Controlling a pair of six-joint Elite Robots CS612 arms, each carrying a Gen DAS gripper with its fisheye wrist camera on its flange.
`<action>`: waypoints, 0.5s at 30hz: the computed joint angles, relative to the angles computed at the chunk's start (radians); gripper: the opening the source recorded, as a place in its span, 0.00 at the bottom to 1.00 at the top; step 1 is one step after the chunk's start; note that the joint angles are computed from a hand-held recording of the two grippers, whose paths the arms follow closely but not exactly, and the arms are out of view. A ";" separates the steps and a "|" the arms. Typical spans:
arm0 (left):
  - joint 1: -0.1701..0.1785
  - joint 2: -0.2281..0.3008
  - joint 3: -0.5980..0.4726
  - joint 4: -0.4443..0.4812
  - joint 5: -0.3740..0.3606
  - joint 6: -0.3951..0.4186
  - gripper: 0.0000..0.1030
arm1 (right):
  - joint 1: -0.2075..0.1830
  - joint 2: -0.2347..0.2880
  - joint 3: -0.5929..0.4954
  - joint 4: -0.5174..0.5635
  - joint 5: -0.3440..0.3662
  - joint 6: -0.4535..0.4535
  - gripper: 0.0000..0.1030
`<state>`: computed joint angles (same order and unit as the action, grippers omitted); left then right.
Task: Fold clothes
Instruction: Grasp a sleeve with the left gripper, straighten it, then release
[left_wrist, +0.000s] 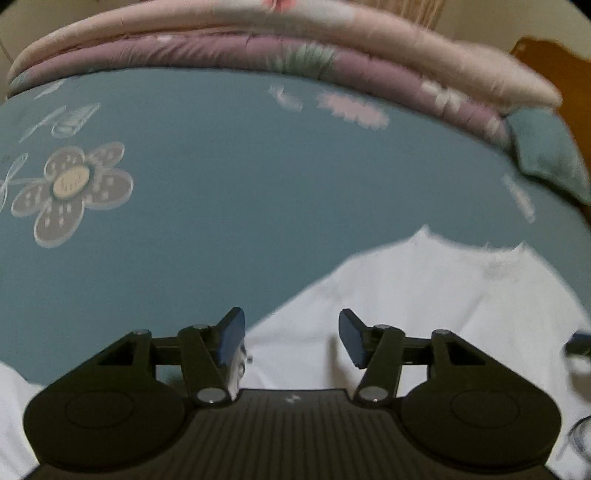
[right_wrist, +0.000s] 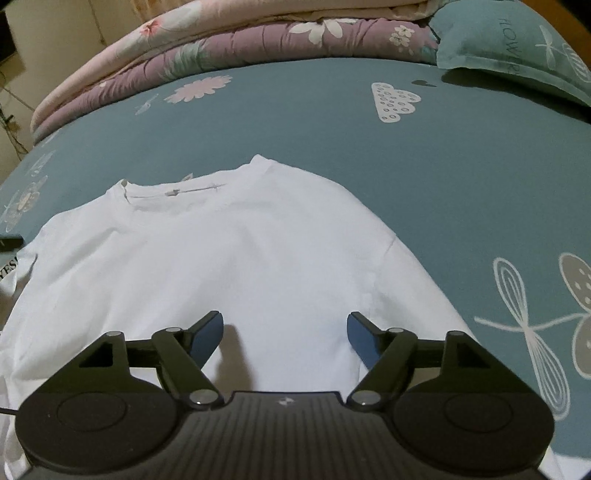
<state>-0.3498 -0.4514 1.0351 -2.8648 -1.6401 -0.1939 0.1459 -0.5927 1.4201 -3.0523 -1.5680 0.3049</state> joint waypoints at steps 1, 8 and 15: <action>0.002 -0.017 0.029 -0.029 0.000 0.012 0.60 | 0.002 -0.007 0.009 -0.002 -0.001 0.006 0.76; 0.032 -0.124 0.232 -0.019 0.129 -0.150 0.60 | 0.017 -0.056 0.066 -0.005 -0.007 0.007 0.76; 0.067 -0.167 0.359 -0.126 0.082 -0.292 0.61 | 0.044 -0.105 0.124 -0.031 -0.015 0.027 0.76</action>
